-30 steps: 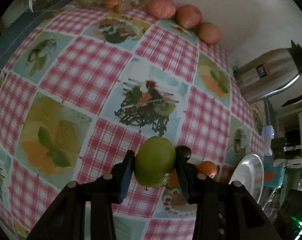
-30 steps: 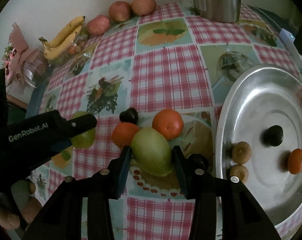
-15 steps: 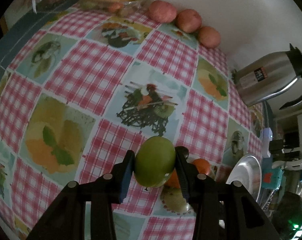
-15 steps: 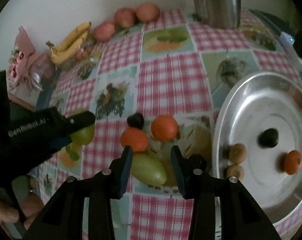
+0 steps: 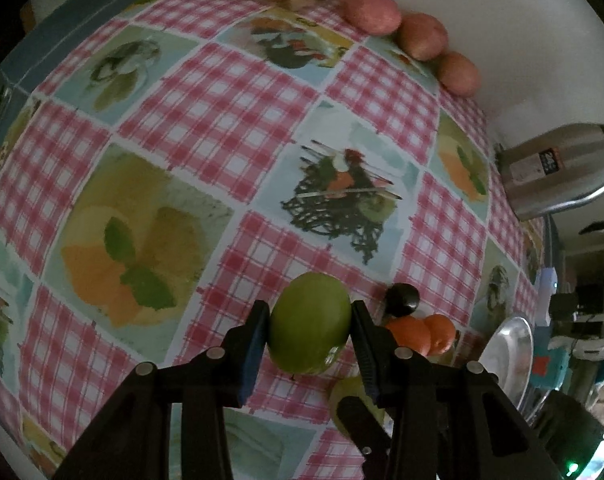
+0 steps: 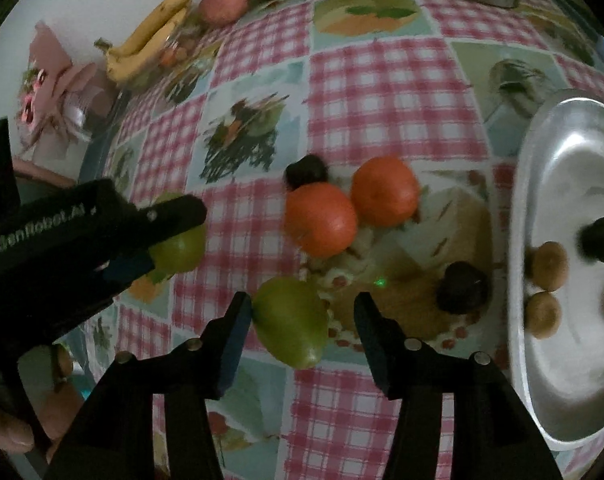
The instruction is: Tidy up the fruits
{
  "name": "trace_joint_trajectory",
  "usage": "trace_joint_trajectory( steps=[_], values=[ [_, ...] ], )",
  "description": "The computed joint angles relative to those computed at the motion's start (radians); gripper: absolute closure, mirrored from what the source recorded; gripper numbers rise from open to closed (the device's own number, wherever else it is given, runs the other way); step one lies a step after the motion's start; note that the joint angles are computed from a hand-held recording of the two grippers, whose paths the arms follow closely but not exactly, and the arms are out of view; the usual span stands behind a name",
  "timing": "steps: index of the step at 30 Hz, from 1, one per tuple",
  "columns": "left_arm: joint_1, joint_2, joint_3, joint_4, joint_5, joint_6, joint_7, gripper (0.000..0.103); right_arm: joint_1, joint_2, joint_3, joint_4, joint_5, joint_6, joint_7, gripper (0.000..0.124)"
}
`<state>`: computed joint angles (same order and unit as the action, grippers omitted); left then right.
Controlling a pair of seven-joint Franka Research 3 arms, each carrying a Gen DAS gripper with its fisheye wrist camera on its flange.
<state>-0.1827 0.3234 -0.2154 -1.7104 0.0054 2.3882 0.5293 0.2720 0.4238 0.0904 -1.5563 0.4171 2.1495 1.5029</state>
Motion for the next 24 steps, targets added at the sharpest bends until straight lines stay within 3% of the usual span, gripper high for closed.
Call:
trace_joint_trajectory(
  steps=[15,24],
  values=[
    [0.006,0.010,-0.002,-0.002,-0.026,0.007,-0.001,0.060,0.086,0.009,-0.016,0.025,-0.208,-0.057,-0.007,0.076],
    [0.006,-0.015,0.006,-0.027,-0.010,0.027,-0.027,0.060,0.067,-0.010,-0.004,-0.004,-0.152,0.004,-0.022,0.077]
  ],
)
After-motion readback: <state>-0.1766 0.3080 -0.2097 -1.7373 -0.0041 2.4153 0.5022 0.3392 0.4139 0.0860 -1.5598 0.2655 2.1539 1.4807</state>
